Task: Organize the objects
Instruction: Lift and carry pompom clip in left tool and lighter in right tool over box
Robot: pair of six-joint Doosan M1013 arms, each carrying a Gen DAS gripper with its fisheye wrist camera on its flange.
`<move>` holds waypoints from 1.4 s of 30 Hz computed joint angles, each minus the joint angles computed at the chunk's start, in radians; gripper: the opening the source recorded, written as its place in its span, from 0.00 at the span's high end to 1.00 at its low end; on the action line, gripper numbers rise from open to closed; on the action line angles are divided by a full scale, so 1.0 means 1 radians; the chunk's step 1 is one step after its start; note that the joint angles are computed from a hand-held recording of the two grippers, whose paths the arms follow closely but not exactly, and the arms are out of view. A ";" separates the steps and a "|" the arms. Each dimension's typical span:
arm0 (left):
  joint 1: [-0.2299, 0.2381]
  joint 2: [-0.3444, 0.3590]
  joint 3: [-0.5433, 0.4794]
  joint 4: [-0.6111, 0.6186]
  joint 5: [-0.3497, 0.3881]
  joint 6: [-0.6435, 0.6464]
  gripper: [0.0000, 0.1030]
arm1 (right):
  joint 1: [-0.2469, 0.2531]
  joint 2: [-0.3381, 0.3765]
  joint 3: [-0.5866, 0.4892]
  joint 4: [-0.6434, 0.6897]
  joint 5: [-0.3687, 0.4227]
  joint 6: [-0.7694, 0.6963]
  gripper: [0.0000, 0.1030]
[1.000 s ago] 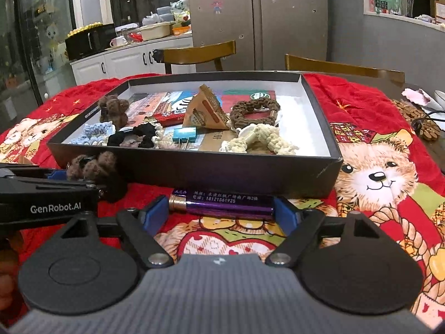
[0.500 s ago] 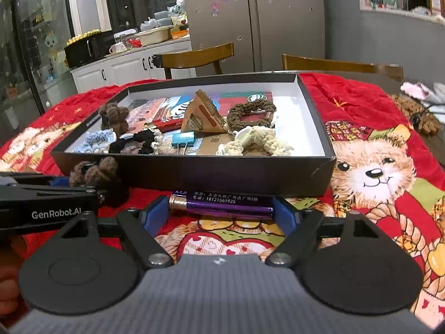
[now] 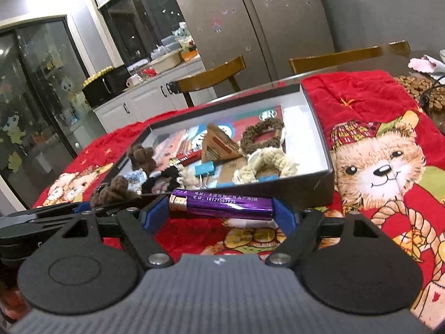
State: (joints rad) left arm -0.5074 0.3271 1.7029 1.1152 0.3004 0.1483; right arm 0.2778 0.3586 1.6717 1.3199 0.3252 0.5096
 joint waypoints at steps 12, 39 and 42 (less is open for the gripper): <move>0.002 -0.059 0.030 0.203 0.031 -0.198 0.51 | 0.004 -0.033 -0.012 0.188 -0.004 -0.166 0.22; 0.126 -0.004 -0.199 0.167 0.027 -0.052 0.51 | 0.059 0.123 -0.364 -0.211 -0.007 0.340 0.22; 0.144 0.029 -0.244 0.031 0.021 0.099 0.51 | 0.062 0.154 -0.399 -0.267 -0.010 0.412 0.22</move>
